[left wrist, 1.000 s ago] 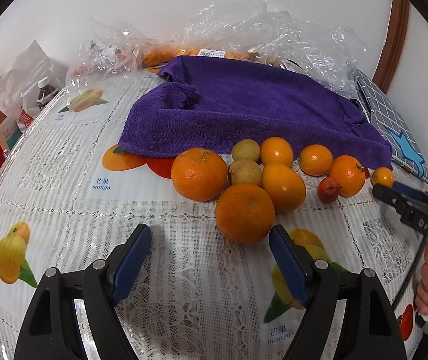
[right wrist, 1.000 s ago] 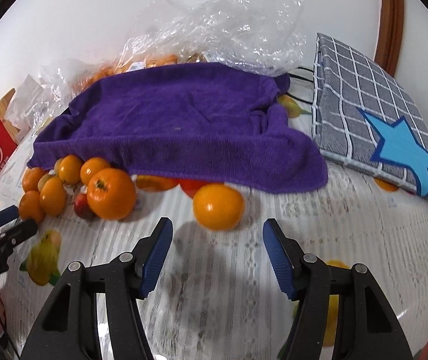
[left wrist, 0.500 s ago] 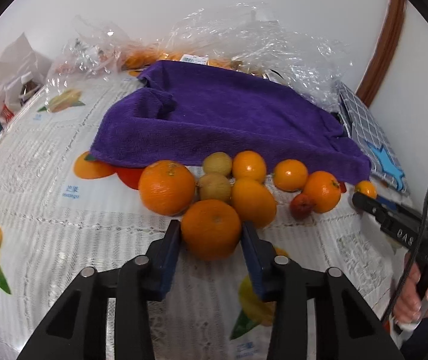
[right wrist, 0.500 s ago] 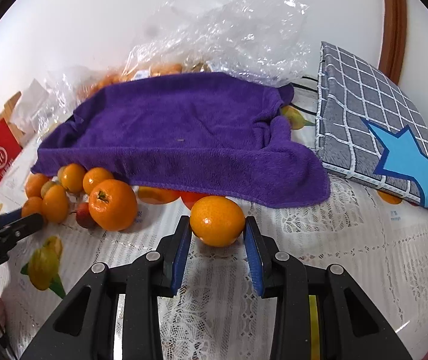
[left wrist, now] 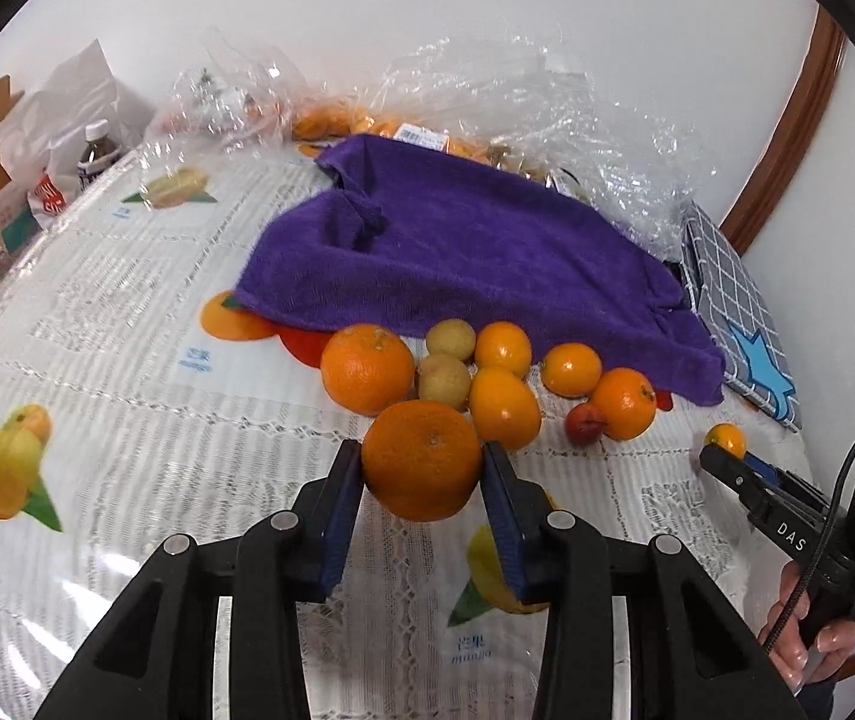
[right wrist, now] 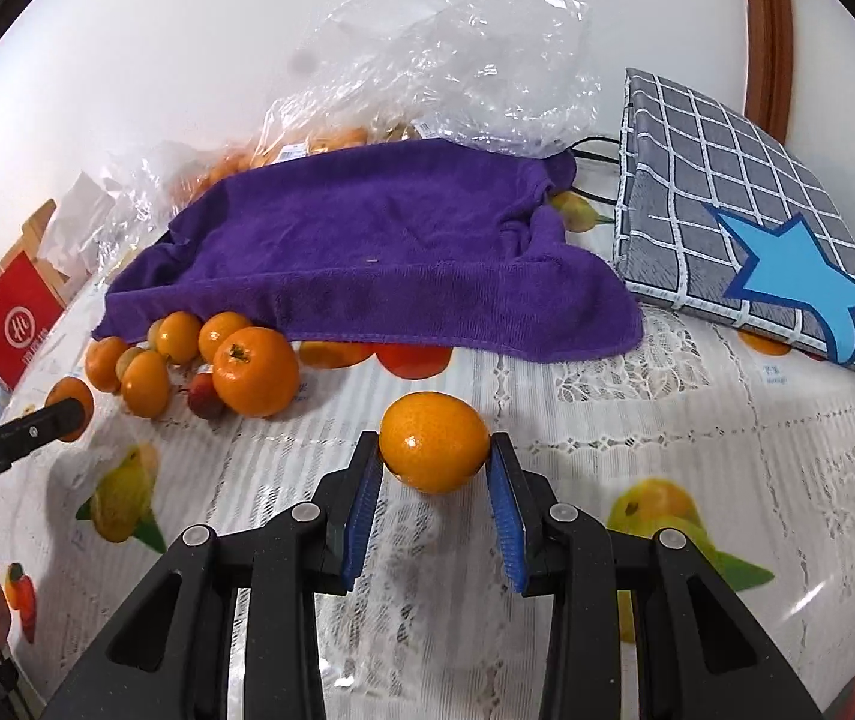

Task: Organize fruits
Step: 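Carry both fruits over the purple towel and open both tools to drop them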

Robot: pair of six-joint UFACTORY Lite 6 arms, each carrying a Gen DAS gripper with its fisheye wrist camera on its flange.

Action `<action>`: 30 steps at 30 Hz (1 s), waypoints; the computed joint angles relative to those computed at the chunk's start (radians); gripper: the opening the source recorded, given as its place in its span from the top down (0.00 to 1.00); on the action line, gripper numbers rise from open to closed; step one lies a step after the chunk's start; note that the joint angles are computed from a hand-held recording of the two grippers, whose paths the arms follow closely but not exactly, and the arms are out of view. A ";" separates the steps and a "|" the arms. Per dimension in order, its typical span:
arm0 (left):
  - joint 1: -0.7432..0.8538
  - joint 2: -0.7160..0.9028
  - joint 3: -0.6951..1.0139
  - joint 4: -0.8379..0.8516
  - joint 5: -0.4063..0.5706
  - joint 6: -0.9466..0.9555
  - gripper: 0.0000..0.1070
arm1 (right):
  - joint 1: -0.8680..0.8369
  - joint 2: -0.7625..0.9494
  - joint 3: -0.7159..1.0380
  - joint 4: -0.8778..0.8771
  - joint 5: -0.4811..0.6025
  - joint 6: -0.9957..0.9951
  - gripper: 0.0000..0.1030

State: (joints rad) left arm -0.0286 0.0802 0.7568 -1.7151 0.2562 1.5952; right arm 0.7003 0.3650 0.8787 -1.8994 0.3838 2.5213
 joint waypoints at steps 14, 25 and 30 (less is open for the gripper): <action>0.006 0.061 0.354 0.822 0.049 -0.819 0.65 | 0.021 -0.098 0.229 0.517 0.053 -0.620 0.66; -0.037 0.317 0.794 1.220 0.112 -1.208 0.65 | -0.092 0.100 0.531 0.691 -0.020 -0.905 0.66; -0.059 0.524 1.080 1.329 0.190 -1.322 0.65 | -0.160 0.187 0.641 0.770 -0.049 -1.022 0.66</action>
State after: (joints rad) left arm -0.0871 0.6046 1.8373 -0.3861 0.4464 0.2732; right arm 0.5405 0.5521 1.5197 -1.1292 0.3348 1.4988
